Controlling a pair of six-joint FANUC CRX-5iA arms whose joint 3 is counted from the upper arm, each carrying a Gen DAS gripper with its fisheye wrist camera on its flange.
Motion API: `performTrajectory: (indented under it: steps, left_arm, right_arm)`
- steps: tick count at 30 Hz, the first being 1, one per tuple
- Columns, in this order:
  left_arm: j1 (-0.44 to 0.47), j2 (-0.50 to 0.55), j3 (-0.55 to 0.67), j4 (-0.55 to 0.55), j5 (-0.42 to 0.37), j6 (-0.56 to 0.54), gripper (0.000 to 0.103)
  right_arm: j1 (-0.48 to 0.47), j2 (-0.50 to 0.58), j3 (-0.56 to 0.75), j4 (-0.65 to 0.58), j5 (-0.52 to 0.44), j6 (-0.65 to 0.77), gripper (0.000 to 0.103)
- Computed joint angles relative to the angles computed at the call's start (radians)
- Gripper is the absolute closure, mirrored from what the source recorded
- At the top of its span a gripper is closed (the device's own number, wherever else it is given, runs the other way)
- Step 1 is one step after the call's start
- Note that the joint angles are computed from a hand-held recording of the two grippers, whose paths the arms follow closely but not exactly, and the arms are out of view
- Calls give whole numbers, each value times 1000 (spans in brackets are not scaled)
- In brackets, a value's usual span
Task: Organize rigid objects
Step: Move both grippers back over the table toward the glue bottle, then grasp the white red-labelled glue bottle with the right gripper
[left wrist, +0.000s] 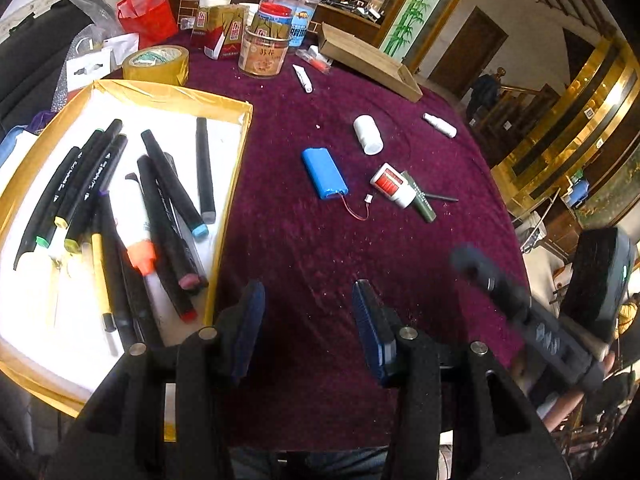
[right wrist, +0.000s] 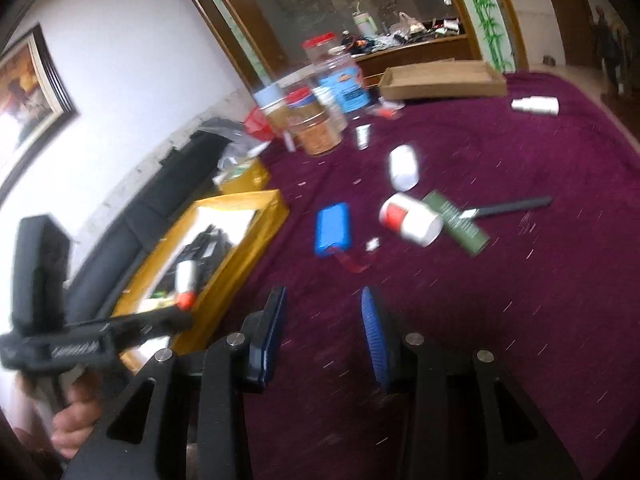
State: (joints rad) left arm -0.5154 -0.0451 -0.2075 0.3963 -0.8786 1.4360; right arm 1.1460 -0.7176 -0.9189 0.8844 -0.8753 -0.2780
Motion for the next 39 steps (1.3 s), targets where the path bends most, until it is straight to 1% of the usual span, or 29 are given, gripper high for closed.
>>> performTrajectory:
  steps: [2,7,9,11,15,18,20,21,22,24,26,28,29,31,33,34,36,37,39]
  left_arm:
    - [2,-3,-5,8,0,-1,59]
    - [6,-5,-12,6,1,4,59]
    - [11,0,-13,15,-7,-2,59]
    - [14,-1,-18,21,-7,-8,59]
    - [28,-10,-37,45,-2,-27,59]
    - [44,-15,-49,62,-3,-37,59]
    - [53,-19,-56,69,-3,-36,59]
    - [56,-20,-58,72,-3,-38,59]
    - [58,-22,-60,71,-4,-38,59]
    - [65,-25,-67,78,-4,-43,59]
    - [69,-26,-69,78,-8,-41,59]
    - [71,-26,-69,81,-6,-43,59]
    - [71,-25,-67,77,-6,-40,59]
    - [70,-23,-64,77,-7,-38,59]
    - [65,-17,-55,67,-10,-30,59]
    - [62,-15,-53,65,-9,-30,59]
    - [55,-12,-47,60,-2,-29,59]
    - [51,-9,-42,54,-1,-25,59]
    - [46,-4,-37,51,-1,-20,59]
  right_arm:
    - [-47,27,31,-49,1,82,69]
    - [-138,79,67,-136,61,220,69]
    - [-176,118,91,-163,74,270,69]
    - [-225,160,131,-231,93,369,69]
    - [-299,227,185,-294,105,481,69]
    - [-364,290,240,-368,120,606,69]
    - [-395,329,262,-388,126,653,69]
    - [-408,347,276,-413,129,687,66]
    - [-412,357,274,-397,131,683,64]
    - [-430,384,293,-434,131,731,63]
    - [-432,391,288,-436,139,735,63]
    - [-422,404,292,-434,119,743,64]
    - [-410,402,282,-404,108,714,65]
    - [-401,396,277,-399,104,704,73]
    - [-393,397,283,-402,82,694,73]
    - [-393,397,290,-418,76,692,73]
    - [-394,365,293,-494,89,699,73]
    - [-380,348,284,-498,91,676,73]
    - [-313,301,239,-454,64,565,73]
